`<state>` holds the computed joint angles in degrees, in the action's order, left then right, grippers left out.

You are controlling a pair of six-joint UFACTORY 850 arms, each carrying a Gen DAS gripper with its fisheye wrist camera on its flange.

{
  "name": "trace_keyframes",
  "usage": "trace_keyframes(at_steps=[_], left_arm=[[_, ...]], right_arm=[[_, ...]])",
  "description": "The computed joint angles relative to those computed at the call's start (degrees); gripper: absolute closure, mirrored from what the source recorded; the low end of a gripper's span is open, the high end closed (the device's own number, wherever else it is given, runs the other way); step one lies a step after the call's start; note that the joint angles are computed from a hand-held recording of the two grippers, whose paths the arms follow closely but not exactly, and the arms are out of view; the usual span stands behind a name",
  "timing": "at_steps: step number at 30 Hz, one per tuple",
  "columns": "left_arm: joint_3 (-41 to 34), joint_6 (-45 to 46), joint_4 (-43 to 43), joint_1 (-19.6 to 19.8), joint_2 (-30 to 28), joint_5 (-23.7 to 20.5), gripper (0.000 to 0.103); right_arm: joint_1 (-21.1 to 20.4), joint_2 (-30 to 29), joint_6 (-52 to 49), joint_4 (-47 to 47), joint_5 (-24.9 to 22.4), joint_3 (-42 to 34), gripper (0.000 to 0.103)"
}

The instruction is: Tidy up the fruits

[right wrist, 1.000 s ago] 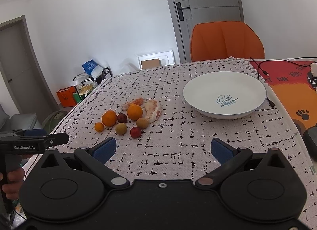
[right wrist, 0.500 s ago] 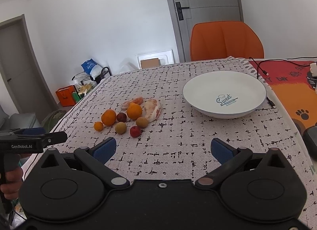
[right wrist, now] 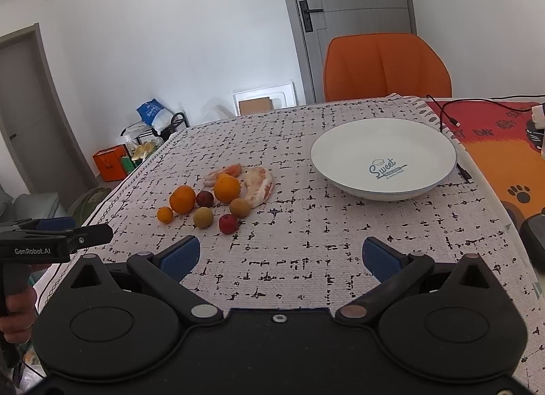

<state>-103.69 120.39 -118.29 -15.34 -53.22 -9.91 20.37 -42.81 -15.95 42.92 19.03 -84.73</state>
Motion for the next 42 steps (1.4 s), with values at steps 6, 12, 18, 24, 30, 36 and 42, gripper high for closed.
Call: trace_keyframes(at_steps=[6,12,18,24,30,36,42], left_arm=[[-0.17,-0.4,-0.05,0.07,-0.12,-0.01,0.0],[-0.67,-3.25,2.89,0.05,-0.58,0.2,0.0],[-1.08,-6.99,6.46,-0.07,-0.95,0.56,0.0],[-0.72,-1.55,0.95,-0.24,-0.93,0.02,0.0],[-1.9,1.42,-2.07,-0.34,-2.13,-0.59,0.0],[-4.03,0.34,-1.69,-0.25,-3.88,-2.13,0.002],[-7.45,-4.26,2.54,-0.27,-6.3,-2.78,0.011]], right_arm=[[0.14,-0.38,-0.25,0.07,-0.41,-0.44,0.0],[0.02,-0.65,0.14,-0.15,-0.73,-0.71,0.0],[-0.12,-0.56,-0.19,0.76,-0.71,-0.47,0.0],[-0.17,-0.36,2.81,-2.79,0.19,0.17,0.0],[-0.93,-0.88,16.26,-16.27,1.77,0.65,0.0],[-1.13,-3.51,16.35,-17.9,1.19,-2.62,0.008],[-1.76,-5.77,24.68,-26.4,-0.49,-5.78,0.024]])
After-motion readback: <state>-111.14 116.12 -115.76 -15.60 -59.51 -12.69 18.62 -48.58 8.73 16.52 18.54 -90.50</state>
